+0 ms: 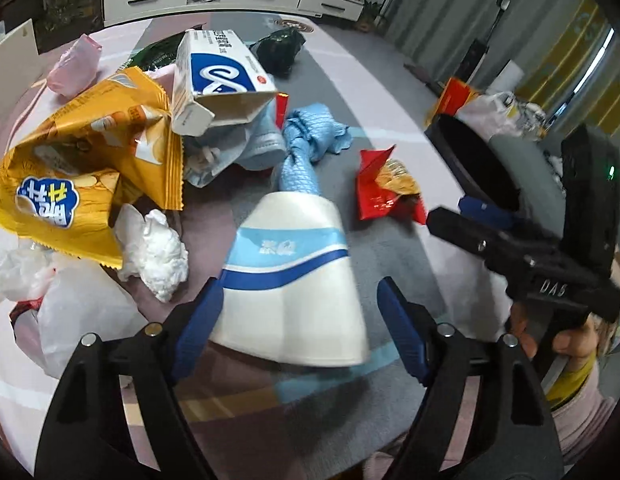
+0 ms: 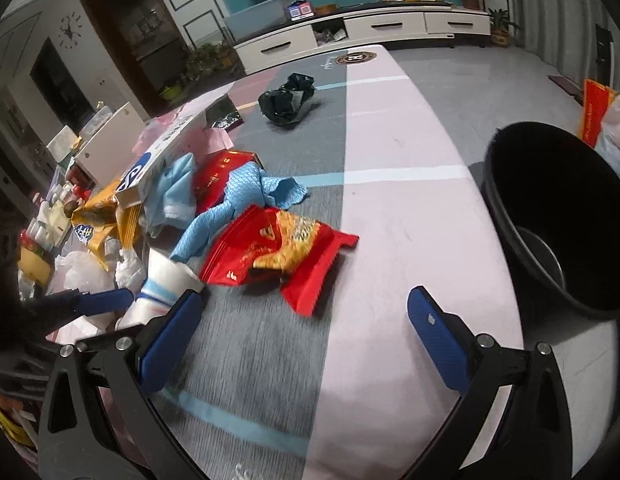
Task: Collect trash
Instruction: 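Grasp the white-blue paper cup with the left tool while the right tool grasps the red snack bag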
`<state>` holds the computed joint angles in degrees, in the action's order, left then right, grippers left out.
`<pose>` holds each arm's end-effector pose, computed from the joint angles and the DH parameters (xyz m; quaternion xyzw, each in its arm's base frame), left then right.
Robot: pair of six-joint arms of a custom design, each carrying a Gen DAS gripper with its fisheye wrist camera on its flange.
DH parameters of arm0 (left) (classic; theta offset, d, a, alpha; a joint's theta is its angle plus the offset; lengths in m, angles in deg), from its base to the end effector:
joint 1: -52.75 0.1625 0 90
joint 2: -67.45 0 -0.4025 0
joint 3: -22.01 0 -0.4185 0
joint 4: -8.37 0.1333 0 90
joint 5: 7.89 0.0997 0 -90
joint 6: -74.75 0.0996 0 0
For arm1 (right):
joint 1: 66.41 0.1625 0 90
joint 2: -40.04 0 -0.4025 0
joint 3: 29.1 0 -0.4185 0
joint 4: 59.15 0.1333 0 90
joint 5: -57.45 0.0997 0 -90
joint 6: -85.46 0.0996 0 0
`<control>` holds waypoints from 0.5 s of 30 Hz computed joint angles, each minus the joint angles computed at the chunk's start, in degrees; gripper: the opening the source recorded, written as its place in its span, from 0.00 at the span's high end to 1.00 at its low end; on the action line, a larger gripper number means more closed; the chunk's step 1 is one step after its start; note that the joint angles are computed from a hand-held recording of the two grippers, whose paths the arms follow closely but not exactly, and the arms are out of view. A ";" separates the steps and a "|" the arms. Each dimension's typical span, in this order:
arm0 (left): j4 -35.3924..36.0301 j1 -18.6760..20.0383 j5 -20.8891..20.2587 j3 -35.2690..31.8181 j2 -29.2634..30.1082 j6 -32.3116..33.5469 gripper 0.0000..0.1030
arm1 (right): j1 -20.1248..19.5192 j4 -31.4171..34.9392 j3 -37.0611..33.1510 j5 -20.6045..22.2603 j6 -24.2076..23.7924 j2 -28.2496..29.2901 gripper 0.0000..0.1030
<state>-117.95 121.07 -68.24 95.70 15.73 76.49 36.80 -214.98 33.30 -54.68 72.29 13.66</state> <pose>-0.1094 -0.7695 0.2627 0.1634 0.9457 -0.1629 0.2291 0.2832 -0.7876 0.0647 0.1683 -0.9346 0.2525 0.1854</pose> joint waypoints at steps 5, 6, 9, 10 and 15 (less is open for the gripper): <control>1.99 0.01 1.91 -1.60 1.35 -0.10 0.22 | -0.39 3.90 -5.53 1.89 -0.14 2.93 0.03; 1.44 -0.25 2.70 -1.23 1.48 0.45 0.22 | -0.40 4.47 -6.44 2.09 -0.36 3.48 0.04; 0.49 -1.20 5.41 -0.41 1.80 2.42 0.23 | -0.51 6.19 -7.96 2.53 -0.41 4.40 0.13; 0.01 -1.46 5.85 0.12 1.61 2.93 0.24 | -0.50 6.84 -8.50 2.35 -0.36 4.76 0.17; -1.32 -2.21 6.46 1.57 1.20 4.31 0.26 | -0.84 7.84 -8.16 1.36 -0.10 4.74 0.64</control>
